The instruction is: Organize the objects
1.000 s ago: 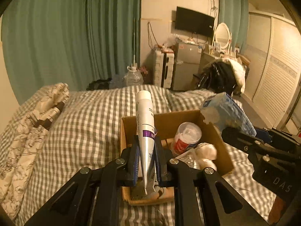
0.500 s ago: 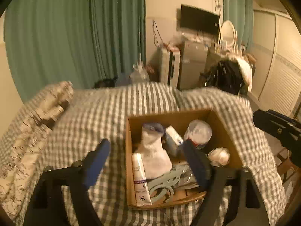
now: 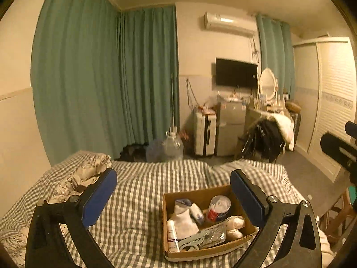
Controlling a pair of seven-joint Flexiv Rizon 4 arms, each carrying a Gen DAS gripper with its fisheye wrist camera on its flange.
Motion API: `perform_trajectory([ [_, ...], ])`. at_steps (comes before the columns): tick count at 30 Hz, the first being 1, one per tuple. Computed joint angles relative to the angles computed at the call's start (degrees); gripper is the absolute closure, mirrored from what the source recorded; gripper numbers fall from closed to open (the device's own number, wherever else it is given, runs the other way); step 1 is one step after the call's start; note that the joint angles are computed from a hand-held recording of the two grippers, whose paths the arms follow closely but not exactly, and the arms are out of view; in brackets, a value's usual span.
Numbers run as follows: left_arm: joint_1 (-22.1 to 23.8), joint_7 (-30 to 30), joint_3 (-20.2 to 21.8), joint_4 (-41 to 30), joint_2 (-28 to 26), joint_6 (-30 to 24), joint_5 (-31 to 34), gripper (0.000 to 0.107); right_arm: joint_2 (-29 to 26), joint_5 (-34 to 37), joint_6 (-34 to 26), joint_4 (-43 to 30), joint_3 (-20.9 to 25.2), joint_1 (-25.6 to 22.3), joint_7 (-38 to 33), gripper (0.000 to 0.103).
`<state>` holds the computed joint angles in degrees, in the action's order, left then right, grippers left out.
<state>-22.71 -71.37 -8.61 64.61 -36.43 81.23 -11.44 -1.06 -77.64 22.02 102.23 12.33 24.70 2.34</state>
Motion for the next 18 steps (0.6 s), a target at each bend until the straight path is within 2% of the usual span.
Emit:
perform_trajectory([
  [2,1.6,1.1,-2.6,3.6,1.6,2.9,-0.9,0.004,0.1,-0.7,-3.4,0.0,1.0,1.2,-1.1,0.000],
  [3,3.2,2.8,-5.3,6.0,2.4,4.7,-1.7,0.004,0.2,-0.8,-4.6,0.4,1.4,1.7,-1.0,0.000],
  [6,5.5,5.9,-9.0,11.6,3.8,8.9,-2.5,0.004,0.8,-0.1,-5.9,3.1,2.0,2.2,2.2,0.000],
  [10,1.9,2.5,-2.7,16.9,4.0,13.0,-1.6,0.004,1.3,-0.1,-2.6,9.9,1.7,0.9,10.7,0.000],
  [11,1.4,2.0,-1.7,17.4,3.8,12.7,-1.3,0.004,1.2,0.4,-1.3,11.5,1.4,0.3,13.2,0.000],
  [13,-0.1,1.5,1.0,16.6,2.9,10.3,-0.3,0.004,0.8,3.9,5.0,13.6,0.3,-1.3,14.3,0.000],
  [15,-2.3,-1.5,4.8,15.1,2.2,9.3,1.1,0.004,0.9,4.1,9.5,15.0,-0.5,-2.6,15.6,0.000],
  [18,-0.3,-0.9,1.9,16.2,2.7,9.2,0.7,0.004,1.0,1.7,9.3,15.2,-0.5,-3.1,16.7,0.000],
])
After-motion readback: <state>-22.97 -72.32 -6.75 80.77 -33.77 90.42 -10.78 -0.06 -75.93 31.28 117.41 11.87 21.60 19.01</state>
